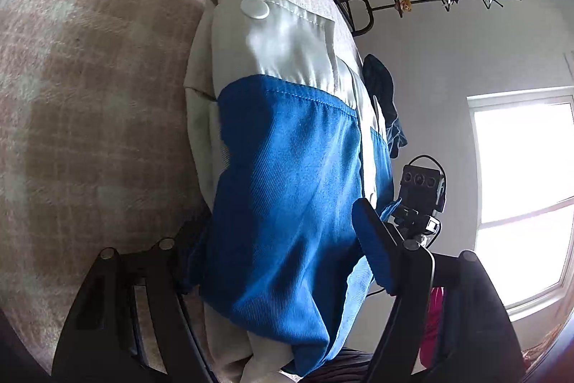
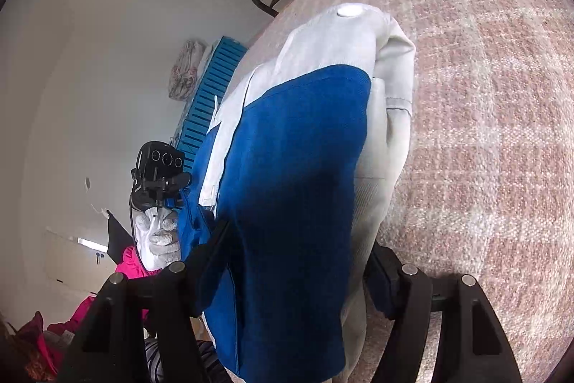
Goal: Fold large clothes
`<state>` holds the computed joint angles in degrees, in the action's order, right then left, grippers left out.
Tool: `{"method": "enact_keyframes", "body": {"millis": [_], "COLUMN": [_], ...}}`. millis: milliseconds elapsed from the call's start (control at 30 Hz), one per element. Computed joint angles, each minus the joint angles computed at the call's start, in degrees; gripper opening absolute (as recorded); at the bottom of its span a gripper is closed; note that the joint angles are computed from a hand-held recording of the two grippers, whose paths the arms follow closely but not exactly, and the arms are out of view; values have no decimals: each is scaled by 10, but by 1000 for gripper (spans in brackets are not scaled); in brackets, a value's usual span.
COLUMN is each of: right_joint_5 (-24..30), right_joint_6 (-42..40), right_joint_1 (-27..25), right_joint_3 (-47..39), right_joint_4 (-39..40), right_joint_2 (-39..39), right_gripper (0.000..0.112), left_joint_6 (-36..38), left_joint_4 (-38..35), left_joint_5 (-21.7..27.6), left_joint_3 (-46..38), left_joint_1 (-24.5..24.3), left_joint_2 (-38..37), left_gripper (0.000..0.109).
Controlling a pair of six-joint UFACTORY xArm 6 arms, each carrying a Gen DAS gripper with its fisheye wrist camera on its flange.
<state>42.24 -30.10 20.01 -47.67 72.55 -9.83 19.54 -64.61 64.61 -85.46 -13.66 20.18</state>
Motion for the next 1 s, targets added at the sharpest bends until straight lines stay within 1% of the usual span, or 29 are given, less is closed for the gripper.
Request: {"method": "enact_keyframes", "body": {"millis": [67, 100, 133, 200, 233, 267, 300, 333, 367, 400, 433, 500, 600, 733, 767, 867, 1000], "right_joint_5": [-18, -19, -29, -49, -58, -62, -69, -76, -82, -87, -91, -94, -75, -27, -13, 22, 59], "right_joint_6": [8, 15, 33, 62, 80, 92, 107, 125, 145, 167, 194, 253, 340, 420, 436, 468, 516], "right_joint_1": [14, 17, 24, 37, 43, 45, 49, 54, 58, 62, 68, 80, 94, 114, 121, 136, 161], "right_joint_3": [-6, -12, -17, -23, -25, -25, -25, -25, -27, -28, -30, -39, -64, -101, -122, -145, -147], "right_joint_4": [-3, -4, -21, -61, -88, -108, -127, -149, -175, -206, -243, -330, -459, -583, -610, -670, -748], "right_joint_2": [5, 11, 16, 17, 16, 13, 9, 5, 3, -1, -4, -8, -10, -13, -3, -8, -38], "right_gripper": [71, 69, 62, 57, 51, 48, 43, 39, 38, 35, 33, 30, 28, 27, 27, 26, 25], "left_joint_6": [-10, -18, -26, -41, -47, -48, -48, -48, -49, -51, -51, -54, -55, -66, -71, -90, -107], "left_joint_4": [18, 36, 59, 118, 145, 157, 158, 159, 162, 168, 175, 199, 221, 248, 257, 281, 304], "left_joint_5": [-15, -23, -34, -57, -71, -83, -92, -102, -110, -118, -127, -144, -163, -171, -174, -179, -188], "left_joint_3": [-14, -19, -23, -24, -19, -6, 4, 13, 20, 27, 36, 53, 75, 84, 86, 80, 79], "left_joint_1": [-13, -20, -29, -47, -55, -58, -60, -62, -63, -66, -70, -79, -89, -105, -111, -133, -156], "left_joint_2": [5, 5, 3, -9, -17, -29, -38, -46, -54, -63, -73, -94, -121, -144, -150, -157, -169], "left_gripper": [73, 73, 73, 72, 66, 64, 59, 52, 49, 44, 40, 35, 32, 30, 30, 29, 29]}}
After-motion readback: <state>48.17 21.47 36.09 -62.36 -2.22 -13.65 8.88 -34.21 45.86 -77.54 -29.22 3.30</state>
